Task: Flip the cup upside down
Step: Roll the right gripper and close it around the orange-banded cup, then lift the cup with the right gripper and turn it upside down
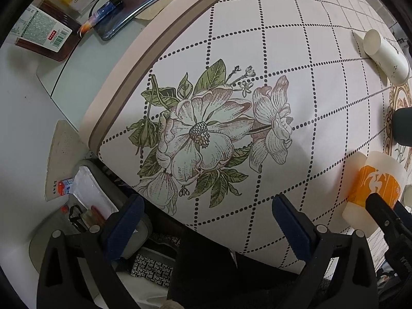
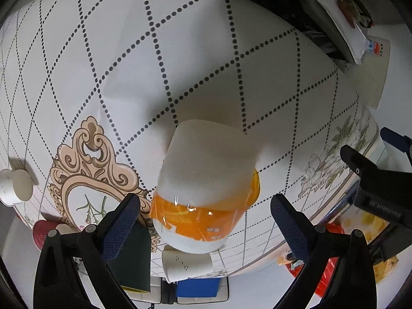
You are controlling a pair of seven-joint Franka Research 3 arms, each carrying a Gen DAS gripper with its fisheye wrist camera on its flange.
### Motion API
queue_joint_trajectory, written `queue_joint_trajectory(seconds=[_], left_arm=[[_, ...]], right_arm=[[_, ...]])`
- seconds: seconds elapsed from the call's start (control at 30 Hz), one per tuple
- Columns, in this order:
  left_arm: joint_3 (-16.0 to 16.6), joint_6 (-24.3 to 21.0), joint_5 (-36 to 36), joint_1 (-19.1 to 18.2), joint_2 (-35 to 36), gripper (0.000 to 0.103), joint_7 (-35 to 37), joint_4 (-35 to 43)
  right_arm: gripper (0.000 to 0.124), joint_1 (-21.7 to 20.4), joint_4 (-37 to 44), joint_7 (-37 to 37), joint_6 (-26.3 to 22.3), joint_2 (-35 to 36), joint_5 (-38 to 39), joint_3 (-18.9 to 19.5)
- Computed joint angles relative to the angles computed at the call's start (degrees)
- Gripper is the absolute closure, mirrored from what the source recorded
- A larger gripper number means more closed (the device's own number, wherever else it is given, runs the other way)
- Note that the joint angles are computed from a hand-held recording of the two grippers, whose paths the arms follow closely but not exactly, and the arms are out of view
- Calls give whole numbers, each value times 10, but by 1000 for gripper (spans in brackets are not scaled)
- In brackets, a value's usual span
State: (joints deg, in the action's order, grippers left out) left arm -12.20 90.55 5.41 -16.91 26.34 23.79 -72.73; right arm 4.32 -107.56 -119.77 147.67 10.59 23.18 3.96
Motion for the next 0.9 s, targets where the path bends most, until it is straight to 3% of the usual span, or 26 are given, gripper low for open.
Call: queue_joint_trajectory(seconds=[0.27, 0.57, 0.9], left_arm=[[0, -6, 0, -1, 4, 1, 2, 6], [0, -11, 0, -2, 9, 1, 5, 13], [3, -42, 7, -11, 39, 1, 10, 65]], right_arm=[[22, -4, -31, -36, -1, -20, 22, -3], [47, -2, -43, -53, 15, -17, 45, -2], [49, 6, -39, 12, 0, -17, 13, -8]])
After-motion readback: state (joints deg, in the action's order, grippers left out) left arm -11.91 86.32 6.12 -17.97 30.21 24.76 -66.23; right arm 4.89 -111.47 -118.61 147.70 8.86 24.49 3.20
